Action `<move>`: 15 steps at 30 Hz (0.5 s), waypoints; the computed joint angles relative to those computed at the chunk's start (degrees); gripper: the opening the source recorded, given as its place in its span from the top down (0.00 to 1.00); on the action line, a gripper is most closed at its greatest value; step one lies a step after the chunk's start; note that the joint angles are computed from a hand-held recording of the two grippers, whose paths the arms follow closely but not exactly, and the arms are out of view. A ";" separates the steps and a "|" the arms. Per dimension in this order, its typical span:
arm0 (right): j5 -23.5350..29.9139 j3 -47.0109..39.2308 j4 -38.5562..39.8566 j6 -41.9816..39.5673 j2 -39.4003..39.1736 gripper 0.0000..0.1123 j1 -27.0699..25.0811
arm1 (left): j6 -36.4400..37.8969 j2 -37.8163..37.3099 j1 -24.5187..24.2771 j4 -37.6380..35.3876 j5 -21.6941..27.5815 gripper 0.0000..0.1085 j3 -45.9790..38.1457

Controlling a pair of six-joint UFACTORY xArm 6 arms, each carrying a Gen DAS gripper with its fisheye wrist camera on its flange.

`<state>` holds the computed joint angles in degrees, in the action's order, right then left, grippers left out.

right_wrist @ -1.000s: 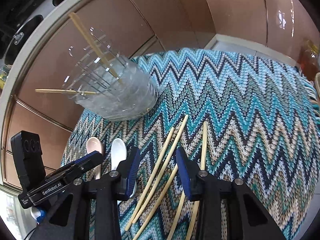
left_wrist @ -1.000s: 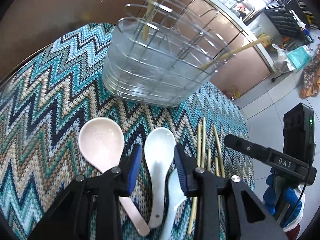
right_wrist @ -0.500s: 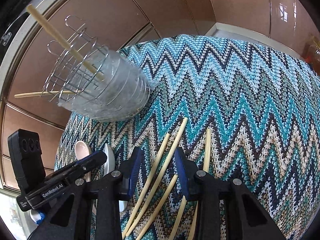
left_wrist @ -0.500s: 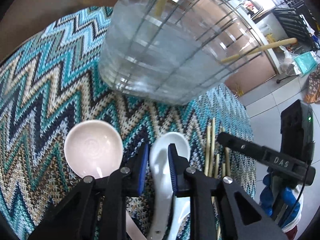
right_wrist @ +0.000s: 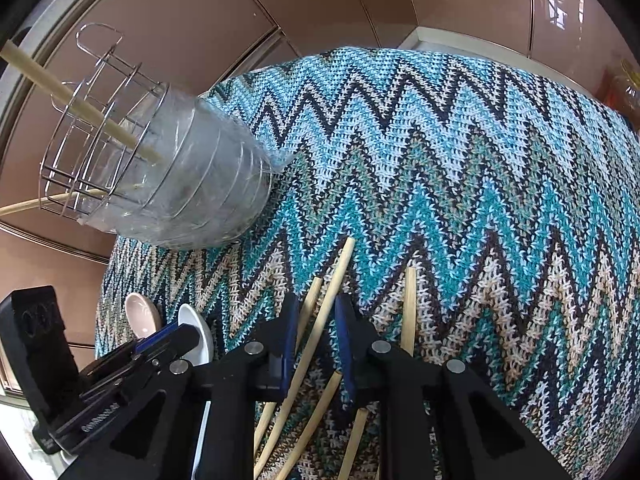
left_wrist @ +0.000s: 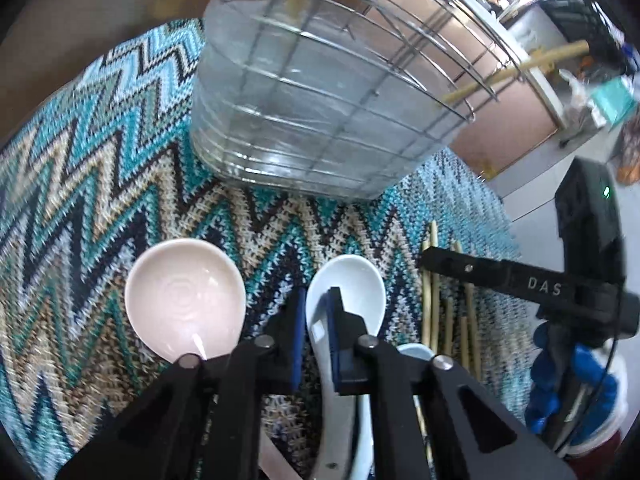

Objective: Organize utensils
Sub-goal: 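Grasp the white spoon with left tool while right tool grips a chopstick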

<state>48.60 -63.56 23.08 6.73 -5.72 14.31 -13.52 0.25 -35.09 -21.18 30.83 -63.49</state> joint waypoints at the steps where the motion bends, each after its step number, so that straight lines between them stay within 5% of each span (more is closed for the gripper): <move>1: -0.27 -0.09 -0.56 0.48 0.23 0.87 0.36 | -0.84 0.12 -0.13 1.17 0.29 0.94 -0.29; 15: -10.20 6.12 5.16 0.84 -6.91 0.95 3.32 | -7.35 -6.01 -1.52 7.58 -7.79 0.98 5.23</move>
<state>38.41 -57.44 28.24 7.56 -12.63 17.64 -20.87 -5.76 -36.61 -13.60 23.04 -58.26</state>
